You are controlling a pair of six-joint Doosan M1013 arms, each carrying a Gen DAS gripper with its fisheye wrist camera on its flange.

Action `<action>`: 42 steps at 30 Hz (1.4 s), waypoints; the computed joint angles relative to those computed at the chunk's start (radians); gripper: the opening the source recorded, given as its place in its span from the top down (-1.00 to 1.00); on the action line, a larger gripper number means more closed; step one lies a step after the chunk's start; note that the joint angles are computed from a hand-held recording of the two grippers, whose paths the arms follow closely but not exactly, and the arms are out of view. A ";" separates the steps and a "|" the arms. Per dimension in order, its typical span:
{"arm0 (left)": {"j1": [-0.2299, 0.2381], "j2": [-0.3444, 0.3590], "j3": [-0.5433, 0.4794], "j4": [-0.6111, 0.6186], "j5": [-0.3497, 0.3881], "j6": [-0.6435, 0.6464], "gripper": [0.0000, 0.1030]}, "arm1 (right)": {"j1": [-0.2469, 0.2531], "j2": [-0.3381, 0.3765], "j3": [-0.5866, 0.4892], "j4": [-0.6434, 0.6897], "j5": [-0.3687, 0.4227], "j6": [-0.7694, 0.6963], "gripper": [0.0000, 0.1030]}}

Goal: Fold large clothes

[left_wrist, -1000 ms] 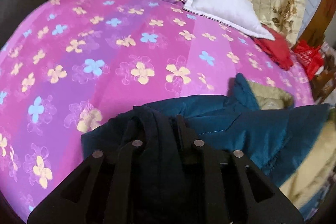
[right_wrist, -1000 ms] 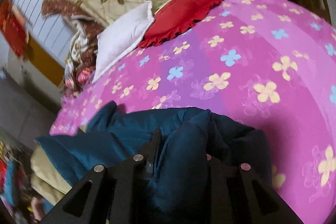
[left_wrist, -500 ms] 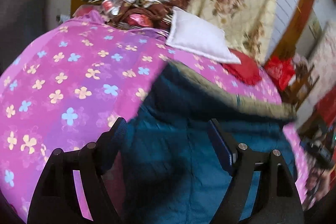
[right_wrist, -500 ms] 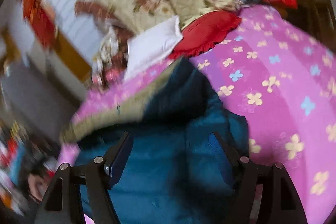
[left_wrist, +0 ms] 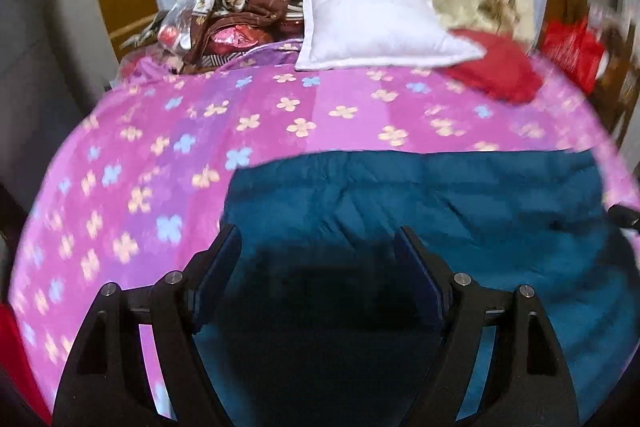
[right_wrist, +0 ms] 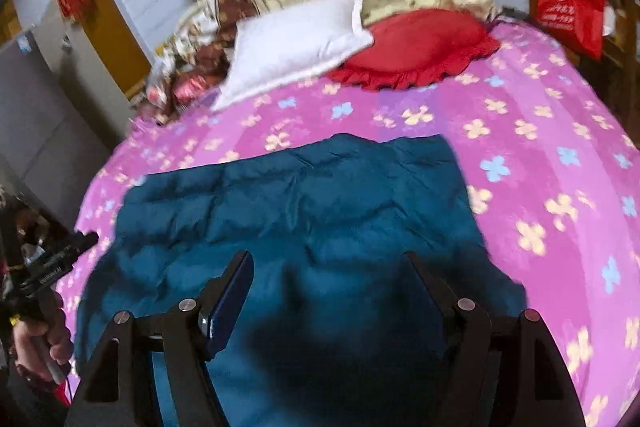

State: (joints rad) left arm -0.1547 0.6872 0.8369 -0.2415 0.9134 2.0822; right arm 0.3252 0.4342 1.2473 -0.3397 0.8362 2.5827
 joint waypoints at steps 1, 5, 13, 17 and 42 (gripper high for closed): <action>-0.015 0.018 -0.016 0.077 -0.004 -0.024 -0.54 | -0.012 0.026 -0.033 0.032 0.048 -0.043 -0.41; -0.027 0.075 -0.054 0.224 0.004 -0.126 -0.54 | -0.053 0.076 -0.069 0.130 0.114 -0.158 -0.42; 0.004 0.150 -0.162 0.129 0.123 -0.295 -0.68 | -0.085 0.067 -0.001 0.152 0.016 -0.153 -0.61; -0.009 0.124 -0.136 0.197 0.092 -0.305 -0.63 | -0.073 0.081 -0.031 0.098 0.066 -0.134 -0.61; -0.004 -0.219 0.444 -0.200 -0.183 0.054 -0.71 | 0.177 0.021 0.083 -0.330 -0.008 0.186 -0.99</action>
State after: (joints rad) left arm -0.1589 0.4680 1.2810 -0.4415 0.7306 2.1357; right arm 0.5027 0.4550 1.3302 -0.6700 0.8283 2.7689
